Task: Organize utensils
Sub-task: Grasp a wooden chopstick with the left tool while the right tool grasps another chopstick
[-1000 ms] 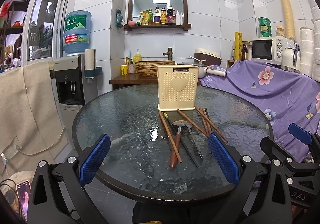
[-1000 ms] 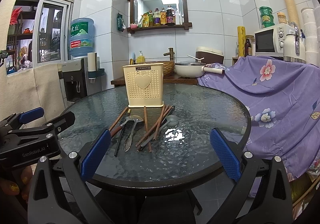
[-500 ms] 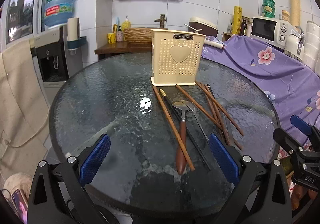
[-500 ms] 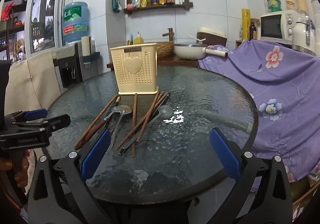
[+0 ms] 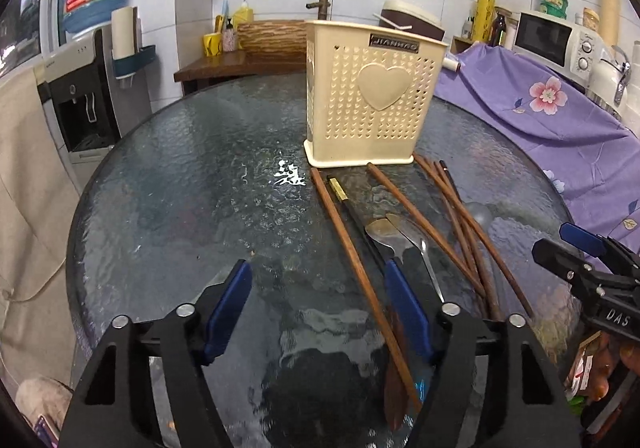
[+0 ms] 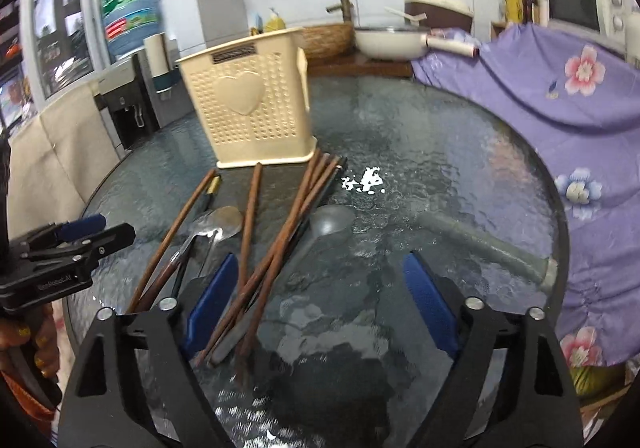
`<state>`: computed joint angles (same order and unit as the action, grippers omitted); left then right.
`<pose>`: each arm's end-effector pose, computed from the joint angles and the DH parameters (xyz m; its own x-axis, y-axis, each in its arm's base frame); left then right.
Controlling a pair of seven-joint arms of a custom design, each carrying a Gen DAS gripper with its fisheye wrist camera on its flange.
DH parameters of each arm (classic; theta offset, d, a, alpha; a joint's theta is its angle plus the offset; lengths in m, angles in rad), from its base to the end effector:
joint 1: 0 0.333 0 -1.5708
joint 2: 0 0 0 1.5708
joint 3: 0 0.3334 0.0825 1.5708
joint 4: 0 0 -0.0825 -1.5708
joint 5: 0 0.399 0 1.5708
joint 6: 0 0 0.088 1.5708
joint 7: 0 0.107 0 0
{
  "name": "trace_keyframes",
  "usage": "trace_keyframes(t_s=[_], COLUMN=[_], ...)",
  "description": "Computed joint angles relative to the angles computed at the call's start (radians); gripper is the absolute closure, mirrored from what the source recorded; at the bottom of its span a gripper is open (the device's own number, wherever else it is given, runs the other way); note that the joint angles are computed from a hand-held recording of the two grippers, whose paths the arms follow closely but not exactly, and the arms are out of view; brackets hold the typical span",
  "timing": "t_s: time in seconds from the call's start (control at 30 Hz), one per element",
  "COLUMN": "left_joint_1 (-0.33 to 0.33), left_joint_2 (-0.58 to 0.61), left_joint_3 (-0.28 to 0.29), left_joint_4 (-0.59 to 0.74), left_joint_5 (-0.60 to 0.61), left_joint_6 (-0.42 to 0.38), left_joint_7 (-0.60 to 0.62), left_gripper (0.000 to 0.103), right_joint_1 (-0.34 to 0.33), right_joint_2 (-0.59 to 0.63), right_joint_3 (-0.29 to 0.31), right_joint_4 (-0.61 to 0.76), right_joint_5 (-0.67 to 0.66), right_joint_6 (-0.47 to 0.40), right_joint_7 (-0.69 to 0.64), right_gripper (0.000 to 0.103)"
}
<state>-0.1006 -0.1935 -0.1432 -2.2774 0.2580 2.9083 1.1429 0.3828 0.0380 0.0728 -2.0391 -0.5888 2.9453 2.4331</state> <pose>0.5219 -0.1502 0.5407 -0.0785 -0.9949 0.0634 -0.6748 0.0062 -0.7379 0.5385 0.3037 0.5302 0.1912 -0.9690 -0.1565 -0.6372 -0.0013 -0.7707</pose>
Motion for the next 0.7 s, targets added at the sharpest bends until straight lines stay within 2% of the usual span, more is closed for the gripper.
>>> trace_keyframes(t_s=[0.1,0.2,0.3,0.47,0.63,0.7], left_joint_1=[-0.052,-0.053,-0.029,-0.005,0.006,0.008], left_joint_2=[0.056,0.116,0.166,0.230,0.265,0.277], left_joint_3=[0.043,0.040,0.017,-0.006,-0.012,-0.015], left_joint_4=[0.067,0.144,0.206,0.292,0.335,0.355], left_joint_5=[-0.140,-0.228,-0.219,-0.258,-0.203,-0.189], left_joint_6=[-0.061,-0.122,-0.166,-0.249,-0.277,-0.290], left_joint_7=[0.126,0.212,0.211,0.240,0.208,0.202], left_gripper=[0.047,0.050,0.053,0.058,0.060,0.060], right_joint_1=[-0.007,0.002,0.012,0.040,0.057,0.075], right_joint_2=[0.038,0.085,0.151,0.269,0.349,0.378], right_joint_3=[0.004,0.002,0.005,-0.009,-0.028,-0.049], right_joint_4=[0.045,0.109,0.206,0.380,0.495,0.539], right_joint_5=[0.119,0.208,0.315,0.419,0.501,0.492], right_joint_6=[-0.024,-0.057,-0.115,-0.210,-0.304,-0.333], right_joint_7=[-0.096,-0.198,-0.332,-0.469,-0.539,-0.541], right_gripper=[0.025,0.032,0.042,0.056,0.065,0.067])
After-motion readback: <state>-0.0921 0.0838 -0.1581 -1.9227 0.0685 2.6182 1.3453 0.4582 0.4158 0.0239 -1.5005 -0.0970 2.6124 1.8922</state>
